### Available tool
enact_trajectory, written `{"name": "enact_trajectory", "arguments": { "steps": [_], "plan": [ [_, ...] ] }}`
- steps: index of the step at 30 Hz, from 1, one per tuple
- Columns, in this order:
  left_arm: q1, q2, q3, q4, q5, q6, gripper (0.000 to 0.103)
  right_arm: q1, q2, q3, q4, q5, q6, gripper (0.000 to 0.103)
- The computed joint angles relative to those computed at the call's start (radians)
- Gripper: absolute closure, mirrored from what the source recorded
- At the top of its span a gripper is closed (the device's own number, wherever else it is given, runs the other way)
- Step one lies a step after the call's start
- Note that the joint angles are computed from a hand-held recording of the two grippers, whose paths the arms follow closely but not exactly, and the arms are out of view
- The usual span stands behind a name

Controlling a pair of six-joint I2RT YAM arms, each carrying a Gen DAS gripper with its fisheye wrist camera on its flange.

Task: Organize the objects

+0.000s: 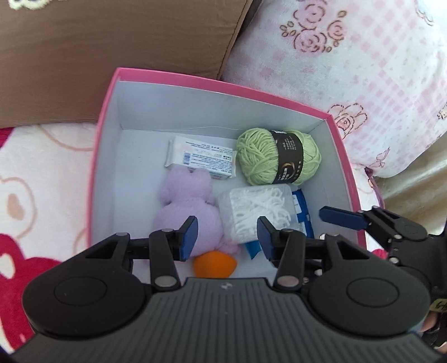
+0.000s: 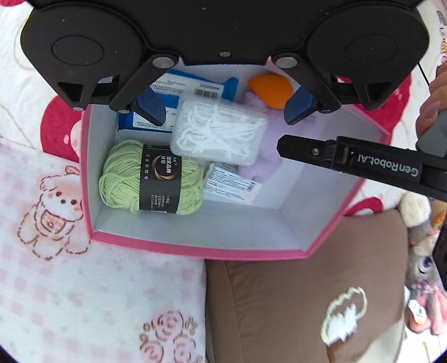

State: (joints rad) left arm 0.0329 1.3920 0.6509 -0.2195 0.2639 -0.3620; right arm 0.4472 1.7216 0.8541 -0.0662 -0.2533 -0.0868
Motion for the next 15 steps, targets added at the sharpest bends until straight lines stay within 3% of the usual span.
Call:
{"name": "enact_trajectory", "arguments": {
  "steps": [6,15],
  "plan": [
    [-0.014,-0.129,-0.050,-0.069,-0.062,-0.007,0.054,-0.003,-0.099,-0.109,0.081,-0.026,0.041,0.010],
    [-0.075,-0.353,-0.040,-0.310,-0.145,0.021,0.052,0.010,-0.345,-0.229,0.039,0.005,0.028,0.010]
  ]
}}
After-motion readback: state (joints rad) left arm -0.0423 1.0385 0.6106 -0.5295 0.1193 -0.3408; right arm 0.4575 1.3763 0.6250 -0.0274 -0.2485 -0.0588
